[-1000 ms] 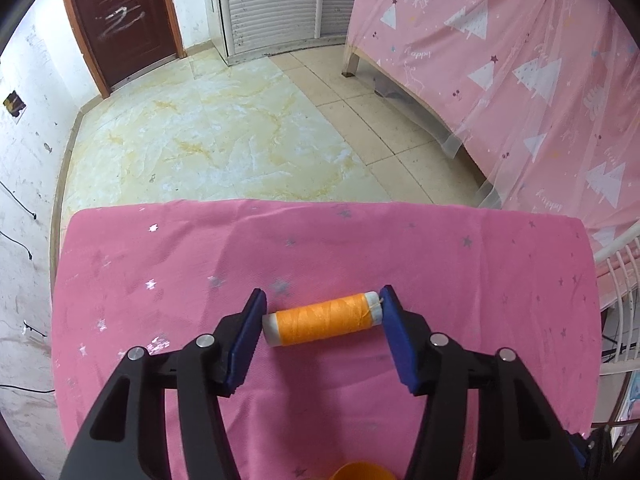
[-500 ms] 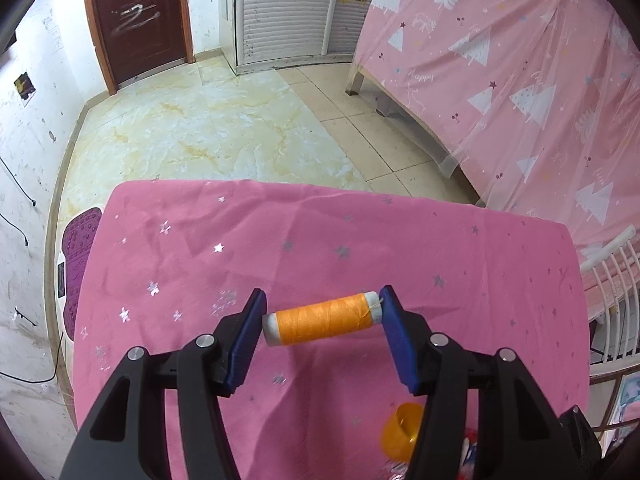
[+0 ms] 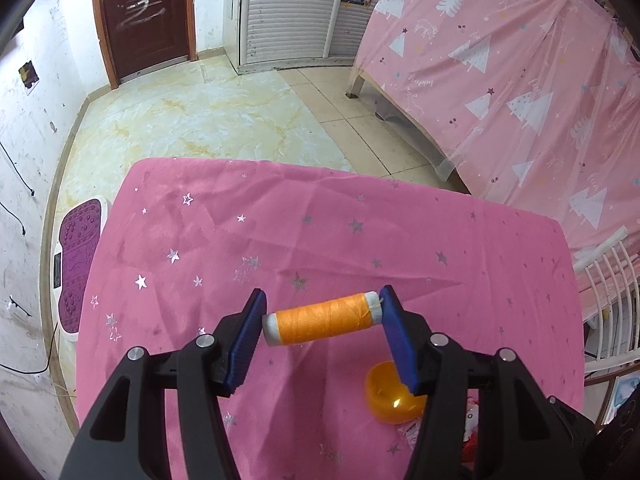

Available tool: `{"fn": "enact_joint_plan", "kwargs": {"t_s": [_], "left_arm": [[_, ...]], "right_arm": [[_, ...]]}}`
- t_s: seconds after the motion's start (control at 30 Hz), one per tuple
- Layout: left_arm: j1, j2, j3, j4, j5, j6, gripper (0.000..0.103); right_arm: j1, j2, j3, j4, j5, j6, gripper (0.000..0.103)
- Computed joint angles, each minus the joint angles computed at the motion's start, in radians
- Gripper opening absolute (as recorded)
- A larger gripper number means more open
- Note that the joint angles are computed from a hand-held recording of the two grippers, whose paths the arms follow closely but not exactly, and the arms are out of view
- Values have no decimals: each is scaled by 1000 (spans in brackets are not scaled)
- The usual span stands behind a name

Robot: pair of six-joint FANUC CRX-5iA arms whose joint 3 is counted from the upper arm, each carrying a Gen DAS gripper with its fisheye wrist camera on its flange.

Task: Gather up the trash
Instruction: 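Grasp the orange thread spool with the left gripper while the right grasps the red candy bag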

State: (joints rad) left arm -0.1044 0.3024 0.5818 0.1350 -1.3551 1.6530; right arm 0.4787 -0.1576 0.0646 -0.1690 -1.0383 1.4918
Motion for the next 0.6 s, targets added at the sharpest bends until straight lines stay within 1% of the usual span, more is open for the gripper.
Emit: {"fn": "enact_joint_plan", "kwargs": {"t_s": [0.3, 0.6], "left_arm": [[-5, -28, -20, -15, 11, 4, 52], [-41, -81, -54, -41, 28, 14, 52]], "right_arm": [[-2, -43, -33, 14, 45, -25, 45], [-28, -94, -77, 50, 90, -72, 45]]}}
